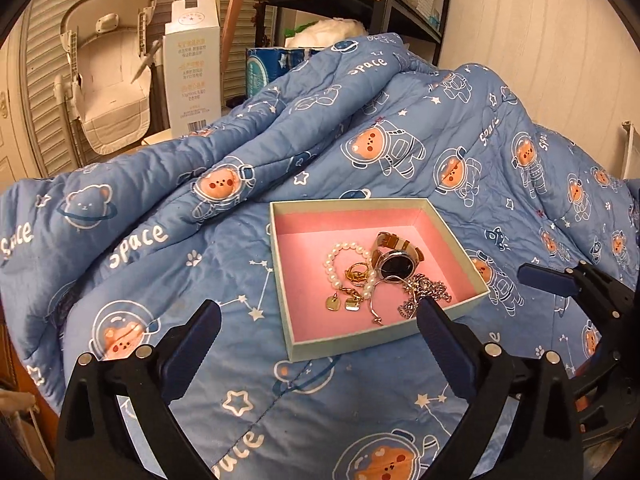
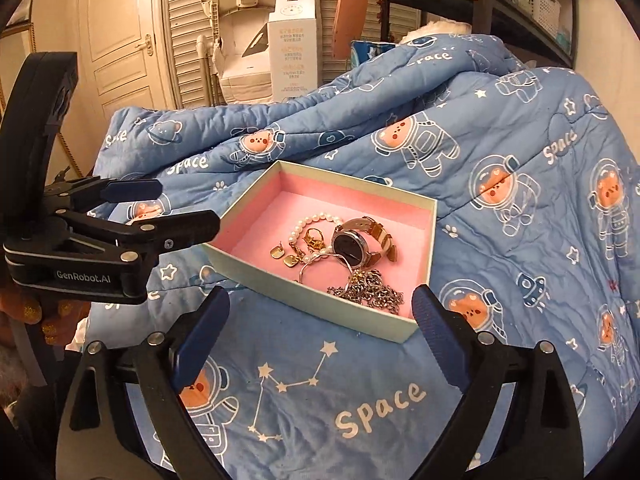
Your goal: Organize jewelry
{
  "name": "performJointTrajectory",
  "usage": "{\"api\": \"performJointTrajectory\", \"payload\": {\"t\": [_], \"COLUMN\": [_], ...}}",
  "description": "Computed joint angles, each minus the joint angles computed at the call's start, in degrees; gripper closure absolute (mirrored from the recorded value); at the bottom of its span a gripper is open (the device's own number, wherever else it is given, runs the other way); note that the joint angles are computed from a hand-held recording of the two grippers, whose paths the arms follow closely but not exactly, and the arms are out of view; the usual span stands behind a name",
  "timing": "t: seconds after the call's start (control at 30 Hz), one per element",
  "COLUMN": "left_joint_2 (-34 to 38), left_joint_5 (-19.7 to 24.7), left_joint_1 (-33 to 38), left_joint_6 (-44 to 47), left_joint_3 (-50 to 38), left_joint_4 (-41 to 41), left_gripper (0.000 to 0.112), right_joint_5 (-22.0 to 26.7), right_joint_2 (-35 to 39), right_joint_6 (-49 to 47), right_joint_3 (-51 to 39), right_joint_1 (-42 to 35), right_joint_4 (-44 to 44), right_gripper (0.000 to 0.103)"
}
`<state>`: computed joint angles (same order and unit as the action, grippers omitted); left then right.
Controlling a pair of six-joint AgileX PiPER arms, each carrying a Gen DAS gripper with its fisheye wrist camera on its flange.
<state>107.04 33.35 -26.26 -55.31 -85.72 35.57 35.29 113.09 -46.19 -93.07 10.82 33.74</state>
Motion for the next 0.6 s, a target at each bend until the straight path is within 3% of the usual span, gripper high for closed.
{"api": "performJointTrajectory", "payload": {"t": [0.13, 0.3, 0.4, 0.6], "left_joint_2": [-6.0, -13.6, -18.7, -26.3], "left_joint_5": [4.0, 11.5, 18.2, 33.9], "left_joint_1": [-5.5, -14.1, -21.5, -39.1], "left_joint_6": [-15.7, -26.8, -33.9, -46.3], "left_joint_3": [7.6, 15.9, 21.0, 27.7], "left_joint_4": [14.8, 21.4, 24.1, 24.9], "left_gripper": [0.016, 0.016, 0.016, 0.016], "right_joint_5": [-11.0, -19.9, -20.2, -15.0], "right_joint_2": [-10.6, -24.2, -32.8, -50.4], "right_joint_6": [0.2, 8.7, 12.0, 20.8], "right_joint_3": [14.3, 29.6, 37.3, 49.2], "right_joint_1": [1.1, 2.4, 1.6, 0.1], "right_joint_4": [0.2, -6.0, -6.4, -11.9], "right_gripper": [0.011, 0.011, 0.011, 0.01]}}
